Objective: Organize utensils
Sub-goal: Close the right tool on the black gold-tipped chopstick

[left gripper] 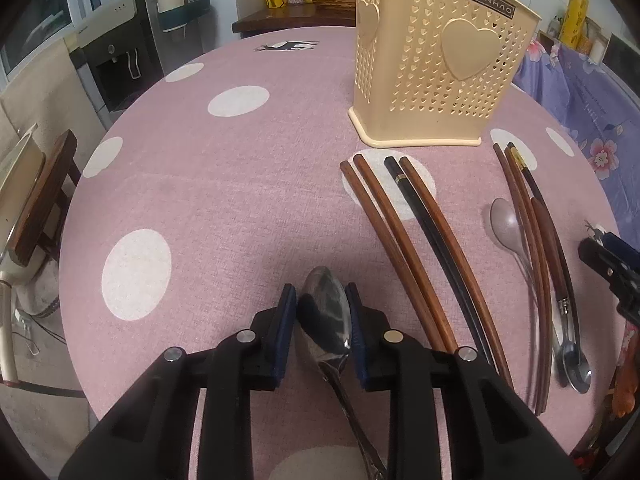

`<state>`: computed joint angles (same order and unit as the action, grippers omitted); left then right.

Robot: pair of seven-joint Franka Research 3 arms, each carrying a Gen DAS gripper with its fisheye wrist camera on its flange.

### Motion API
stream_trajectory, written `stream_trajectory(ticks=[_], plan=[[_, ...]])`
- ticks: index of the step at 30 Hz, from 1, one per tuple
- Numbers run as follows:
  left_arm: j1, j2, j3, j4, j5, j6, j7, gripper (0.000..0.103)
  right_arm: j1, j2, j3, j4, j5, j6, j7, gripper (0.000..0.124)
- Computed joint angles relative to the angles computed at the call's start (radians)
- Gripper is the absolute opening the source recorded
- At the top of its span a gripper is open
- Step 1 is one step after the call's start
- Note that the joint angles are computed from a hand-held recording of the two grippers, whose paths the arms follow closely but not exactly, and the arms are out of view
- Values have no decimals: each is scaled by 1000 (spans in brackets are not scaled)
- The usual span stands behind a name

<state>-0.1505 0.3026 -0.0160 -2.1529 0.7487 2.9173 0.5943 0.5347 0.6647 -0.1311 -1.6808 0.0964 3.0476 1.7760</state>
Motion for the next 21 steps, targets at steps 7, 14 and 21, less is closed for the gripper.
stream_trajectory(ticks=[7,14,21], plan=[[34,1,-10,-21,-43,66,27,9,-35,99,14,205,-17,-144,17,74],[141,0,-100,-79,-241,175,213,6,-90,230,72,456,-22,-339,13,57],[195,10,-170,-73,-392,171,385,6,-87,347,59,678,-71,-488,58,41]])
